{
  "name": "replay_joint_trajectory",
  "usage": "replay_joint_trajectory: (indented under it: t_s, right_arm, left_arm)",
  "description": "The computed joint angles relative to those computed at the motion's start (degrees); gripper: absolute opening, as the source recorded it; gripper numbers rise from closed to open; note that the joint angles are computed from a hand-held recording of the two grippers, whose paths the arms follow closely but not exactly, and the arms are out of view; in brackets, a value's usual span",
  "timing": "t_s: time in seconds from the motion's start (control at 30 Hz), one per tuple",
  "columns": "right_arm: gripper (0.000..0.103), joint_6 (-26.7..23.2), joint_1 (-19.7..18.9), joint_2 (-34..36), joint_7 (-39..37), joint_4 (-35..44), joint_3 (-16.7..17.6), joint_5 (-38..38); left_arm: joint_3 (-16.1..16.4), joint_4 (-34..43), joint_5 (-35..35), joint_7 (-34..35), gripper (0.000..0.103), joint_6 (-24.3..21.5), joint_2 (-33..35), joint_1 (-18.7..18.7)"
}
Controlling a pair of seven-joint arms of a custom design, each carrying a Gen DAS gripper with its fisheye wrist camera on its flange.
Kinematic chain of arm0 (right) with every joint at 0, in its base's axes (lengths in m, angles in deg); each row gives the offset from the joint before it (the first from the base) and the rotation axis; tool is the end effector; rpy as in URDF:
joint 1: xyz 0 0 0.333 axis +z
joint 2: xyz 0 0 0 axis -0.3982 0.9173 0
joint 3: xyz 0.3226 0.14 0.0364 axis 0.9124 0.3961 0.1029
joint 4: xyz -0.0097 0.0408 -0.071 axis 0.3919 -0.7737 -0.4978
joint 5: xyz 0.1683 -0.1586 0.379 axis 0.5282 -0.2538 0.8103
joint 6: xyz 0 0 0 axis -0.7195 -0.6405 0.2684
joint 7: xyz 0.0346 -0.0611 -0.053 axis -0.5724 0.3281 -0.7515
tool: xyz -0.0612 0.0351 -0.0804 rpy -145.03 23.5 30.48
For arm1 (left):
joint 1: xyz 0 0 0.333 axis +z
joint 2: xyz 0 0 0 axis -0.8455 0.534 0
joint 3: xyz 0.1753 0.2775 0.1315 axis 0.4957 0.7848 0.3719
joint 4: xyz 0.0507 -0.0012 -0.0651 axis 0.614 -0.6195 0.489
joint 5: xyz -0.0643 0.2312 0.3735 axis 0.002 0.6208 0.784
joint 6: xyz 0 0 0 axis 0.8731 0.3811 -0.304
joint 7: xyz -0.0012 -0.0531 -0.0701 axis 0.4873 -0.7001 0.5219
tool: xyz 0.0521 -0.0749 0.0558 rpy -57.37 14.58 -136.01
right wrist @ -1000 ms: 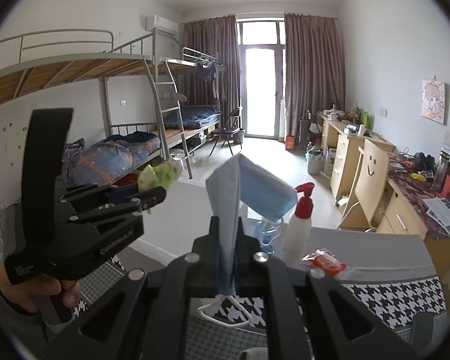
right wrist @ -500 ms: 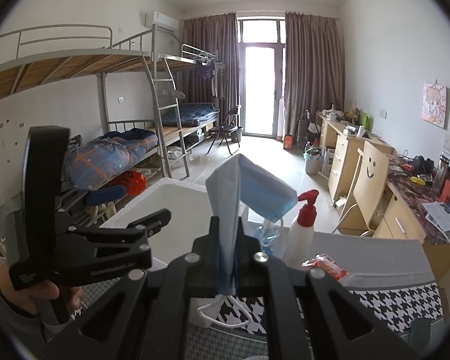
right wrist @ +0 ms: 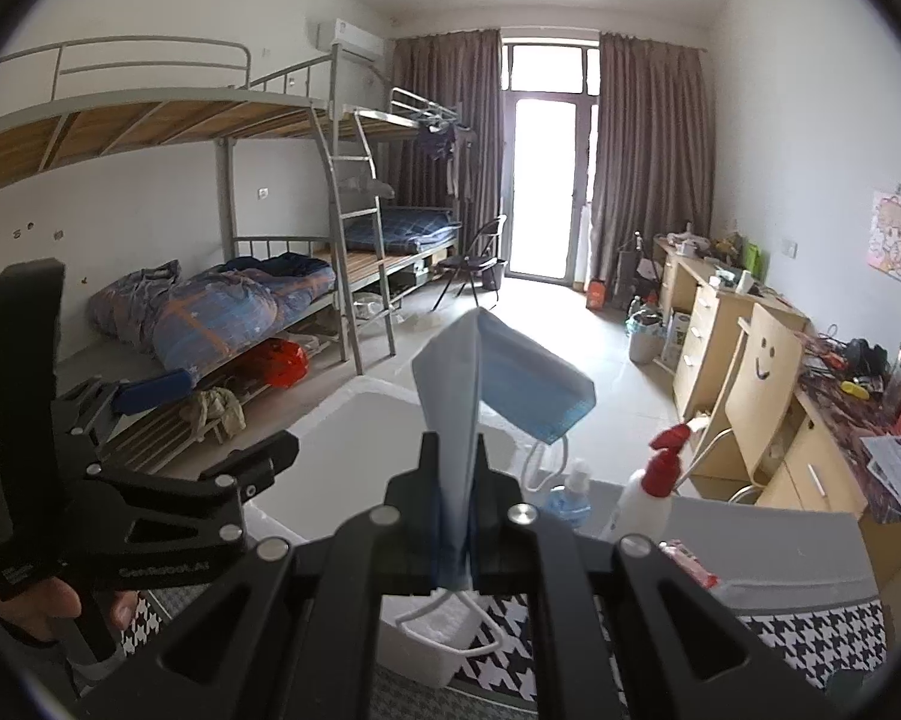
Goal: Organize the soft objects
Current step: 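Lower the blue face mask into the foam box and open the right tool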
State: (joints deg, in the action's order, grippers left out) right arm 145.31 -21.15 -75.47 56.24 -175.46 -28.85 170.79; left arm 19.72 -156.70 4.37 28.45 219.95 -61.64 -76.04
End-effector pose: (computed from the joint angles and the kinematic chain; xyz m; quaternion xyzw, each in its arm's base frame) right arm 0.6650 0.0431 0.4374 -0.8016 0.2801 -0.1869 0.4941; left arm 0.5647 -0.3022 0.4184 -0.7123 0.4596 -0.2836 0.4484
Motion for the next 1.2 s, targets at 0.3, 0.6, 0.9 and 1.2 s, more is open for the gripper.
replay_joint_trajectory:
  t_s: [0.3,0.6,0.9,1.2]
  right_arm:
    - [0.009,0.45,0.68,1.37,2.74,1.33,0.70,-2.72]
    - [0.010,0.19,1.19,3.18,6.32,2.95,1.58,-7.07]
    - [0.010,2.42,2.19,5.09,10.44,4.02,2.48,-12.49]
    - [0.024,4.83,2.90,6.45,13.20,4.73,3.31,-16.84]
  left_arm:
    - [-0.27,-1.83,-0.41,-1.17,0.102,-1.15,-1.21,0.12]
    - [-0.92,-3.79,-1.12,-2.42,0.102,-2.54,-2.47,0.24]
    - [-1.00,-6.09,-0.68,-4.37,0.102,-1.38,-3.90,1.29]
    - [-1.16,-6.87,-0.77,-4.89,0.102,-0.50,-4.13,1.73]
